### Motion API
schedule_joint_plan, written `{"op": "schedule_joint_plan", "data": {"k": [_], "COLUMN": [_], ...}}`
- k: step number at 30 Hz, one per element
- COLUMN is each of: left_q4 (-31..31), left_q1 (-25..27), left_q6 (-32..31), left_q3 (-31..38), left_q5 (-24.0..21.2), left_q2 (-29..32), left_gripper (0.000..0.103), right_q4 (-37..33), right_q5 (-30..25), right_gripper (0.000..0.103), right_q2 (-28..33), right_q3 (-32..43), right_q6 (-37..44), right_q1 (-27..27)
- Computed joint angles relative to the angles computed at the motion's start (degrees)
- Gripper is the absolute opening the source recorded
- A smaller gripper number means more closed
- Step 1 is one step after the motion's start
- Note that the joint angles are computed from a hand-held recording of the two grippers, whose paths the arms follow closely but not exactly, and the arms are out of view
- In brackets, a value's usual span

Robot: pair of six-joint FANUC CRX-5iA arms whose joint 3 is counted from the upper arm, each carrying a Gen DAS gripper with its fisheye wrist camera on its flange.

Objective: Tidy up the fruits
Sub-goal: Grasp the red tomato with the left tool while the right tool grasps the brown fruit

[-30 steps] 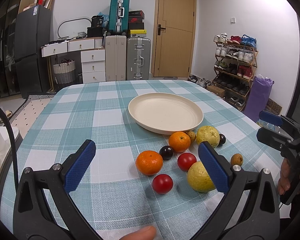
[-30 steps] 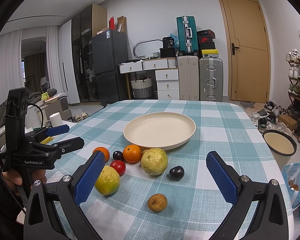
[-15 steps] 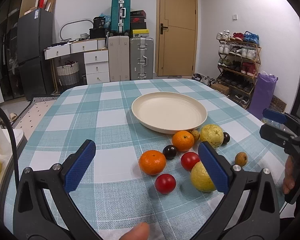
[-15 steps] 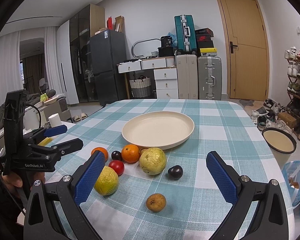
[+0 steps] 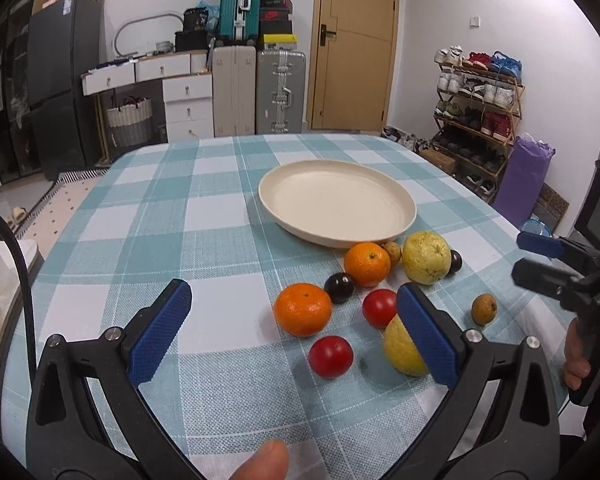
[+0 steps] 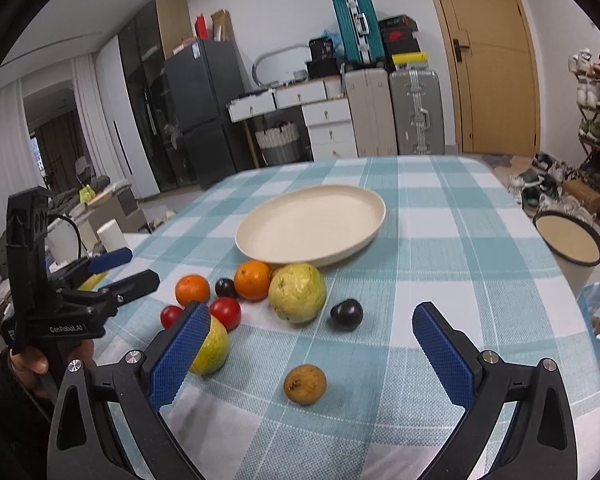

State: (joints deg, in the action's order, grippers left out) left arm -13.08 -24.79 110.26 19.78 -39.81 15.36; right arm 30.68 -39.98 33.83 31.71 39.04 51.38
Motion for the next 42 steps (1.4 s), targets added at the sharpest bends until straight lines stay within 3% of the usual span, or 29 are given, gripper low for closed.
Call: {"op": "schedule_joint_plan", "data": {"k": [4, 9, 13, 15, 18, 20, 25, 27, 29, 37, 39, 42], "left_q4": [4.85, 5.02, 5.54, 6.52, 7.86, 8.46, 11.49, 12.37, 13.54, 17.48, 19.04, 19.58], "left_q1": [0.76, 0.83, 1.1, 1.3, 1.52, 1.54, 2.25, 2.48, 2.71, 3.1, 3.26, 3.3], "left_q6": [-5.66, -6.72, -8.66, -10.47, -12.62, -13.28, -15.56, -16.22, -17.03, -19.63, -21.2, -21.67], "left_q3": [1.82, 3.4, 4.2, 4.02, 4.21, 4.14, 3.35, 2.9, 2.5, 1.38, 0.78, 0.58], "left_q5": [-3.72, -6.94, -9.22, -9.98, -11.57, -12.34, -12.59, -12.2, -11.85, -10.93, -10.43, -10.2], "left_q2": [1.98, 3.23, 3.92, 4.0, 4.61, 4.85, 5.05, 4.89, 4.87, 4.98, 4.88, 4.87], "left_gripper": [0.102, 0.102, 0.101, 0.097, 0.09, 0.08, 0.068, 0.066, 0.055, 0.034, 0.024, 0.024], "right_q4": [-3.31, -8.65, -11.89, -13.64, -15.06, -15.65, -16.69, -16.8, -16.98, -17.6, -17.98, -17.95], "right_q5": [-7.63, -12.53, -15.89, -16.84, -18.47, -19.57, -21.07, -21.22, -21.37, -22.51, -22.65, -22.42], "right_gripper": [0.103, 0.102, 0.084, 0.08, 0.076, 0.068, 0.052, 0.05, 0.047, 0.037, 0.033, 0.03], "right_q2": [3.26, 4.94, 6.24, 6.67, 7.43, 8.12, 8.95, 9.03, 9.07, 9.61, 9.68, 9.54], "right_q3": [6.32, 10.9, 14.43, 15.58, 17.17, 18.39, 19.89, 20.09, 20.25, 21.35, 21.64, 21.35], "right_q6": [4.15, 8.27, 11.68, 12.96, 14.7, 15.41, 16.19, 16.4, 16.83, 17.66, 17.88, 17.88], "right_q1": [0.55, 0.22, 0.03, -0.13, -0.03, 0.05, 0.07, 0.11, 0.16, 0.21, 0.16, 0.25]}}
